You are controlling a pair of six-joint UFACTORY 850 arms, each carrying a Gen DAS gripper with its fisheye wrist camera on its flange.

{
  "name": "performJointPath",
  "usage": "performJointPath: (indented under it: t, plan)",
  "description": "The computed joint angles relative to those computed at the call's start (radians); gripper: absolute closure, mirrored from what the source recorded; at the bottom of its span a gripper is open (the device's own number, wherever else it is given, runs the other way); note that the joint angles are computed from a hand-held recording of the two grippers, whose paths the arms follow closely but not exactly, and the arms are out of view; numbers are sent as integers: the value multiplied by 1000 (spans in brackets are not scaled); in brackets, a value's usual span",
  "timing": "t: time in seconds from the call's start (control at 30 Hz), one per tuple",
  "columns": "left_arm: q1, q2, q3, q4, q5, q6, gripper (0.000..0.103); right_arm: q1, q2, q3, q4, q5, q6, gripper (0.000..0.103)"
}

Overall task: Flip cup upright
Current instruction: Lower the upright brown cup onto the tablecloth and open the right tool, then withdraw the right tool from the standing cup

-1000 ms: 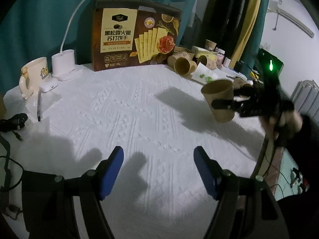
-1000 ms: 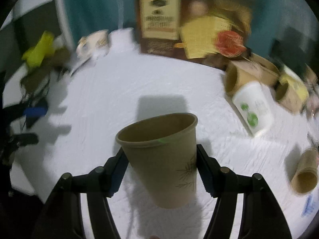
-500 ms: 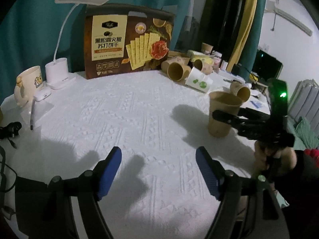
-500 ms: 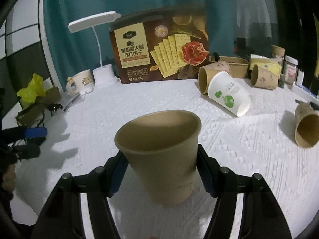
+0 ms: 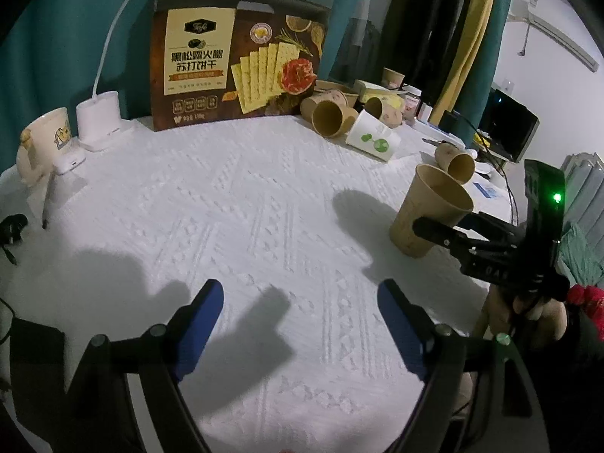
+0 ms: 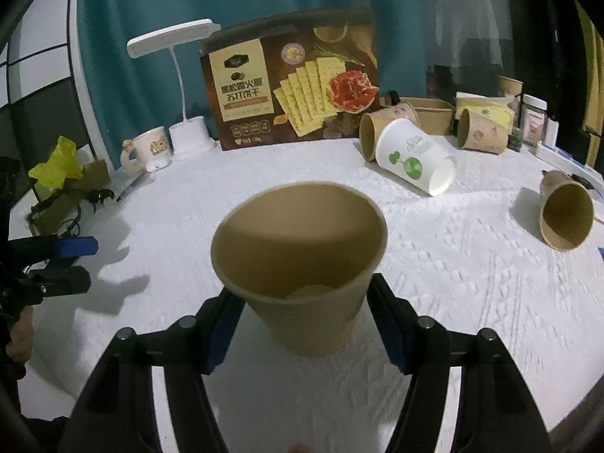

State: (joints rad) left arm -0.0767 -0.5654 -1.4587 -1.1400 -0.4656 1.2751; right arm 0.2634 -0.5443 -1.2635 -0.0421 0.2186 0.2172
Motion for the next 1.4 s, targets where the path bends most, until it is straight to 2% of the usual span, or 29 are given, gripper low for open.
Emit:
performJointPath:
  t: [0.2,0.6,0.77,0.83,0.97,1.0,1.23,1.4]
  plan:
    - [-14,-5,-1,44,-9,-37,19,6,40,67,116,8,-75,40]
    - [-39,47,64,-119,-8,134,19,22,184,243,456,63,-283,40]
    - [-54,77,90,-158,5,189,19,24,245,308,545,93,-308,40]
    - [-60,90,101,-188,19,225,19,26,266,321,607,92,-354,40]
    - [-90,134,140,-357,130,436,19,28,322,351,748,96,-475,40]
    - [-92,140,142,-384,131,472,19,29,333,353,794,96,-518,40]
    - [-90,157,120,-449,69,539,19,52,431,371,1060,142,-794,39]
    - [-100,180,115,-508,52,603,19,68,495,377,1119,181,-884,39]
